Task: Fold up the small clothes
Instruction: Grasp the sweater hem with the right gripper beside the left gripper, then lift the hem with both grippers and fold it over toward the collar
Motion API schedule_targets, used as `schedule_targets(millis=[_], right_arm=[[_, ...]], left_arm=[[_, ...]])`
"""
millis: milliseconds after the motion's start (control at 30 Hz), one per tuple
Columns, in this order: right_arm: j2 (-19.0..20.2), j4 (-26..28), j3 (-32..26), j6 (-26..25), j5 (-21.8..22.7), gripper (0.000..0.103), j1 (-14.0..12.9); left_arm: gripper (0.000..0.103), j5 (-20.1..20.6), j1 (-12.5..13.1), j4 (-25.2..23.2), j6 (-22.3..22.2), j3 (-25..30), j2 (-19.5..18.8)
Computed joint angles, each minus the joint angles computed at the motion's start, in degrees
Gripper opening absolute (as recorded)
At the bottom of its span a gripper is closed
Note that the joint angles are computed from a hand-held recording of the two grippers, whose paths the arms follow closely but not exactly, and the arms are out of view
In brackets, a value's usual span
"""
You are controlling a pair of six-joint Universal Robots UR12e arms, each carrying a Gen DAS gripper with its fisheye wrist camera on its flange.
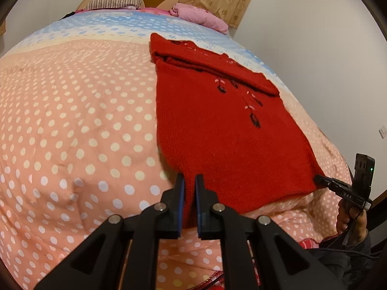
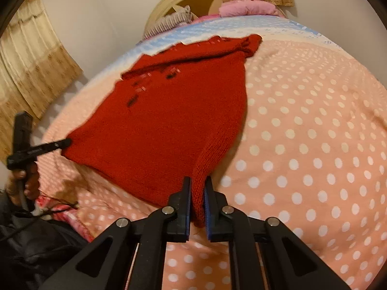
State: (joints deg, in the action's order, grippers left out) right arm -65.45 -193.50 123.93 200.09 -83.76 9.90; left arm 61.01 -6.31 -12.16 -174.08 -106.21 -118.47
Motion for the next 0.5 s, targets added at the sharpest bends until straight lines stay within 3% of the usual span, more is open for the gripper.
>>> schedule_targets(millis=[267,500], right_arm=[[0.5,-10.6,1.9,7.3,5.0,0.008,-2.5],[-0.3,-11.8,0.7,7.2,4.4,0.008,-2.4]], left_arm=[[0.008,-3.1,0.8,1.3,-1.5,0.4,-0.1],[0.008,-4.8,1.2,1.6,-3.4,2.4,-0.9]])
